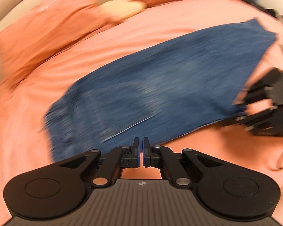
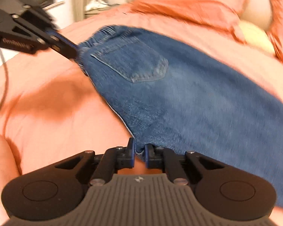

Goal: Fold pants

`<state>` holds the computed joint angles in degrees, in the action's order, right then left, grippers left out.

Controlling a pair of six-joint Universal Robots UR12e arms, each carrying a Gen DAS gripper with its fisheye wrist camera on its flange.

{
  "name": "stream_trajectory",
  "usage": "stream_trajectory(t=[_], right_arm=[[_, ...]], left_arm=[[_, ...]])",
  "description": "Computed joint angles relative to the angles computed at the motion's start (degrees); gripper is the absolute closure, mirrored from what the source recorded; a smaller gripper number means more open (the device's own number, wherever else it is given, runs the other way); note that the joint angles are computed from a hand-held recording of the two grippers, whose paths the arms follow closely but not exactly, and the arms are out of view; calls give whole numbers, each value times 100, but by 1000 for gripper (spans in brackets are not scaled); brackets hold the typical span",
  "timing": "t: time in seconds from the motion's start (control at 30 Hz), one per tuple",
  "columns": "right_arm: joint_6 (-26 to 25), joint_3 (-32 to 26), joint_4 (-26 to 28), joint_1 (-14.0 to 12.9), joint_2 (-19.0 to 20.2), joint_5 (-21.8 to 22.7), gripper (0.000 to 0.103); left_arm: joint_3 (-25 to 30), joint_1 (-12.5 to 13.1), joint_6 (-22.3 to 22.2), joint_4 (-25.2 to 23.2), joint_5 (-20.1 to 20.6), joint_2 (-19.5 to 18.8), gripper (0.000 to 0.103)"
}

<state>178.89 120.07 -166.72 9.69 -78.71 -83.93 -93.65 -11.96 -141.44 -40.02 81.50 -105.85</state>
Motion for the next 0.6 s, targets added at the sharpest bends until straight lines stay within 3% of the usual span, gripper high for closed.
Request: stream_trajectory(t=[0.13, 0.3, 0.43, 0.6], right_arm=[[1226, 90, 23, -7, 99, 58, 98], [2211, 152, -46, -74, 157, 214, 98], [2270, 126, 421, -107, 4, 425, 103], [2116, 297, 46, -161, -273, 174, 103]], left_arm=[[19, 225, -517, 68, 437, 5, 100], [155, 414, -952, -31, 533, -36, 99], [263, 471, -1002, 82, 514, -128, 94], [418, 454, -1144, 220, 336, -329, 85]])
